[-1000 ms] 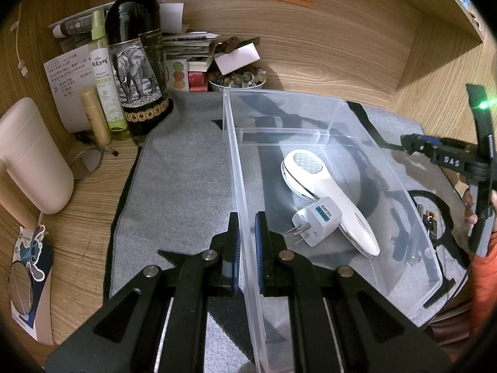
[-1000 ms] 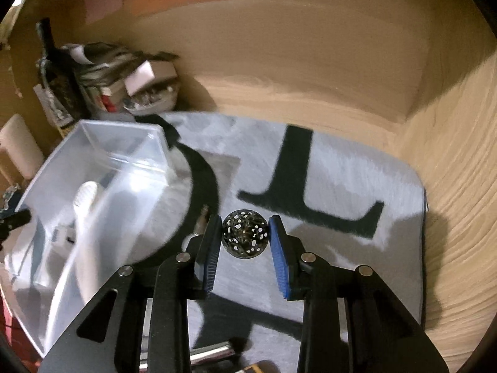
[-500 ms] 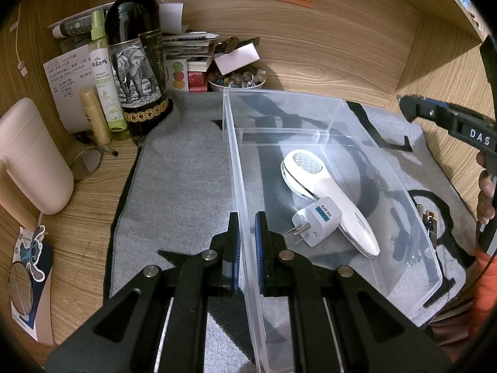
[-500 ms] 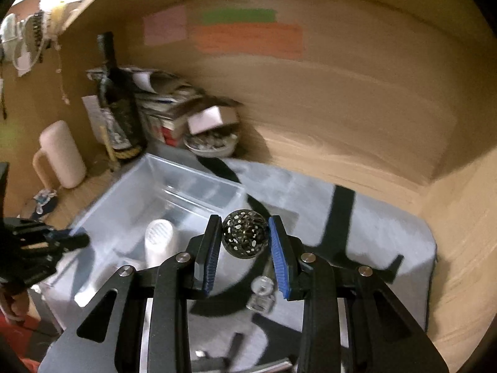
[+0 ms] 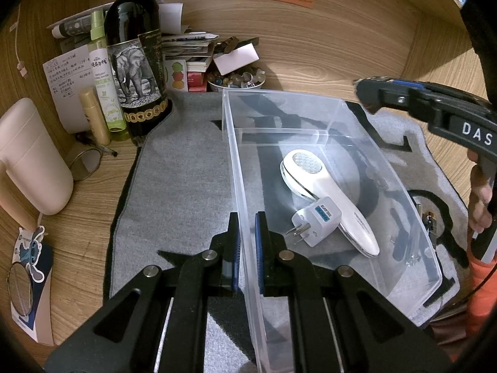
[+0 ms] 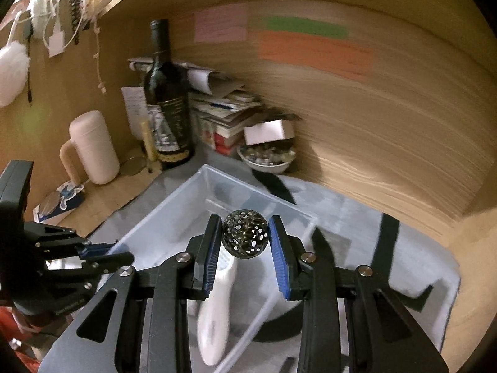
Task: Organize rigid objects
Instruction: 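Carry the mesh ball into the clear box and release it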
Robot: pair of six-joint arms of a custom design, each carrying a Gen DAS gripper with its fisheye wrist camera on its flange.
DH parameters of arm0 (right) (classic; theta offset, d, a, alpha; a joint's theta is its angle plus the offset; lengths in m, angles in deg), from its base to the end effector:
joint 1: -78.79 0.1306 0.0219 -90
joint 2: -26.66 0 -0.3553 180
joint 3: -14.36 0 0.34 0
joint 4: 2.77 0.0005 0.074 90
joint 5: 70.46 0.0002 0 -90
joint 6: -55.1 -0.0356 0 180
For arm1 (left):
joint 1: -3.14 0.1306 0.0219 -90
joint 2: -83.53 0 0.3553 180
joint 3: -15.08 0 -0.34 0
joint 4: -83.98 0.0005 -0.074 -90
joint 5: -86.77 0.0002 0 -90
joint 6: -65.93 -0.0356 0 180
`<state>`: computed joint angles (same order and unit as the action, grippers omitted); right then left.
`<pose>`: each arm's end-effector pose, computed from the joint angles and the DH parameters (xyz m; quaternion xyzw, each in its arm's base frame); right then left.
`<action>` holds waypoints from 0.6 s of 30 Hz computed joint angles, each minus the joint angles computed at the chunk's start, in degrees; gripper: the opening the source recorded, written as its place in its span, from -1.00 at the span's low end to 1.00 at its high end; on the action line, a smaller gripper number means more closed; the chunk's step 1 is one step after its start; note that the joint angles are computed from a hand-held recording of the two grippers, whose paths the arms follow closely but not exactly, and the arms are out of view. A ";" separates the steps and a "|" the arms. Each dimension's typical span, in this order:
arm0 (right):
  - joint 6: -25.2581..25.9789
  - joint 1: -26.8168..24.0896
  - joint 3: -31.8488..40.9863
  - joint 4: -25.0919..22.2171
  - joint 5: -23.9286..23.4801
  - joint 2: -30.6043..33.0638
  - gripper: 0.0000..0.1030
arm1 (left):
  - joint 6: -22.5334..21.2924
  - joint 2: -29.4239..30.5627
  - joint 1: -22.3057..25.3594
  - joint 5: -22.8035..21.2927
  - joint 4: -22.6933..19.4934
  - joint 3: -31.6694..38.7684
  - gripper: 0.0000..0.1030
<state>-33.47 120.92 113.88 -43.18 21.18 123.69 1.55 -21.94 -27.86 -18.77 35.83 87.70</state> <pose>0.3654 0.3285 0.4305 -0.3275 0.8366 0.1406 0.4160 0.2929 -0.1655 0.3785 -0.0024 0.9324 -0.0486 0.3582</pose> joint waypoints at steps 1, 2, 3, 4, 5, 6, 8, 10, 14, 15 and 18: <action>0.24 0.34 0.47 -0.29 -0.09 0.50 -0.45 | -0.08 -0.06 0.03 0.00 -0.06 -0.01 -0.84; 0.48 0.67 0.98 -0.65 -0.15 1.02 -0.45 | -0.18 -0.12 0.08 0.00 -0.07 -0.05 -0.84; 0.81 1.04 1.56 -1.08 -0.20 1.65 -0.45 | -0.24 -0.20 0.15 0.04 -0.07 -0.12 -0.84; 1.00 1.40 2.13 -1.55 -0.06 2.25 -0.45 | -0.28 -0.28 0.20 0.07 -0.03 -0.19 -0.84; 1.13 1.56 2.55 -1.85 -0.10 2.72 -0.46 | -0.23 -0.29 0.17 0.07 -0.01 -0.21 -0.84; 1.26 1.79 2.99 -2.30 -0.13 3.23 -0.46 | -0.22 -0.32 0.20 0.11 0.02 -0.25 -0.84; 1.51 2.23 4.04 -3.36 -0.20 4.49 -0.46 | -0.15 -0.26 0.10 0.04 -0.02 -0.20 -0.84; 1.71 2.54 4.88 -4.37 -0.33 5.47 -0.46 | -0.11 -0.23 0.05 0.03 -0.01 -0.16 -0.84; 2.12 3.00 6.31 -6.19 -0.73 7.41 -0.46 | -0.05 -0.25 -0.01 0.06 0.00 -0.16 -0.84; 2.14 3.03 6.49 -6.60 -0.86 7.69 -0.46 | -0.01 -0.21 -0.02 0.10 0.03 -0.14 -0.84; 1.66 2.73 6.63 -7.54 -1.79 7.94 -0.46 | -0.02 -0.17 -0.05 0.03 0.05 -0.12 -0.84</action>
<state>-31.82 123.65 120.50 -50.72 19.39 131.63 1.53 -22.11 -27.91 -18.74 35.88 87.59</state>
